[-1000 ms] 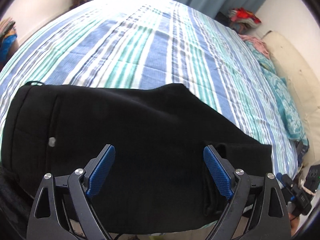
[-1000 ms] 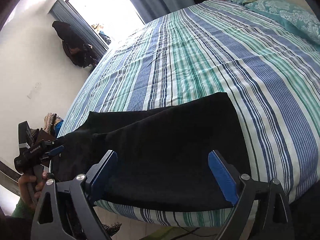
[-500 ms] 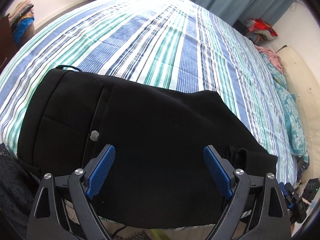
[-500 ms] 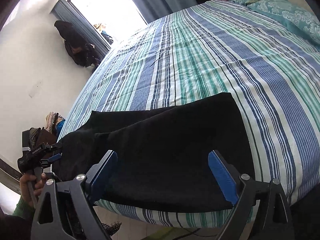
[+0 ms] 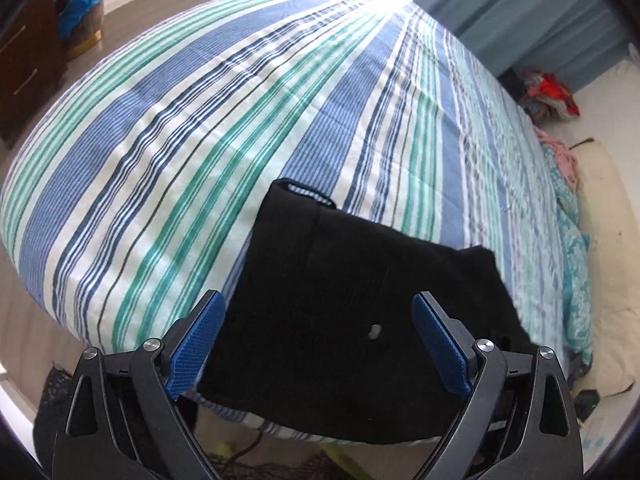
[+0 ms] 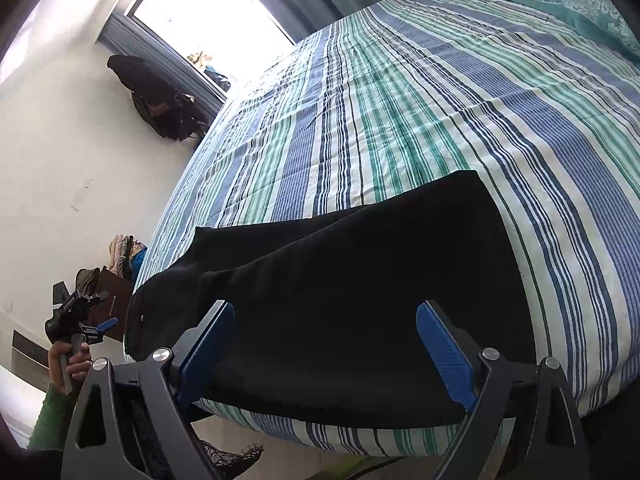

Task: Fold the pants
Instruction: 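Move the left tool to the waistband, close on it and lift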

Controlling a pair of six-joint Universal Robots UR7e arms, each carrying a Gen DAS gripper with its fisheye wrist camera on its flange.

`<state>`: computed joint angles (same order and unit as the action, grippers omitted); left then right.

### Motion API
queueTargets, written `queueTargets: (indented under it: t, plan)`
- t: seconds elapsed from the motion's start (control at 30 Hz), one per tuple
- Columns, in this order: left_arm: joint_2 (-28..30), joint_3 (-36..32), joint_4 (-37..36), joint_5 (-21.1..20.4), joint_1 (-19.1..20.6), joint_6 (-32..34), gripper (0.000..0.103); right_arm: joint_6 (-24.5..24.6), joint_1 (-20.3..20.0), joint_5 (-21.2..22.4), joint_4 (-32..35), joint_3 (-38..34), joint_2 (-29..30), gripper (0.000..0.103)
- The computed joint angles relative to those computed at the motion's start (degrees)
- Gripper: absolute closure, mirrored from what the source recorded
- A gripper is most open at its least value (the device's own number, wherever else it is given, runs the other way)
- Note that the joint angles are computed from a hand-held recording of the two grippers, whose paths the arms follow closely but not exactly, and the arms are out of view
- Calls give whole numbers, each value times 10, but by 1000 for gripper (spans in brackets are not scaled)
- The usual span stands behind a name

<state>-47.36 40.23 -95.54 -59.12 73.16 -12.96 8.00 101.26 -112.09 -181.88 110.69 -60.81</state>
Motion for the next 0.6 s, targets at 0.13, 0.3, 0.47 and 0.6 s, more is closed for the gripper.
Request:
queueTargets:
  t: [0.13,0.3,0.47,0.6]
  plan:
    - [12,30,-3,133,-8,50,8,-11,4,2,6,-3,4,11]
    - [57,-44,70,89,4,61,4,-4,2,-1,1,3,0,11]
    - [108,-176,164,-61,39,-23,26,13,-5,3,-9,9,-5,11]
    - [67,-115,113,-111,45,-55,58,16,-8,9,-14,11,-7,11]
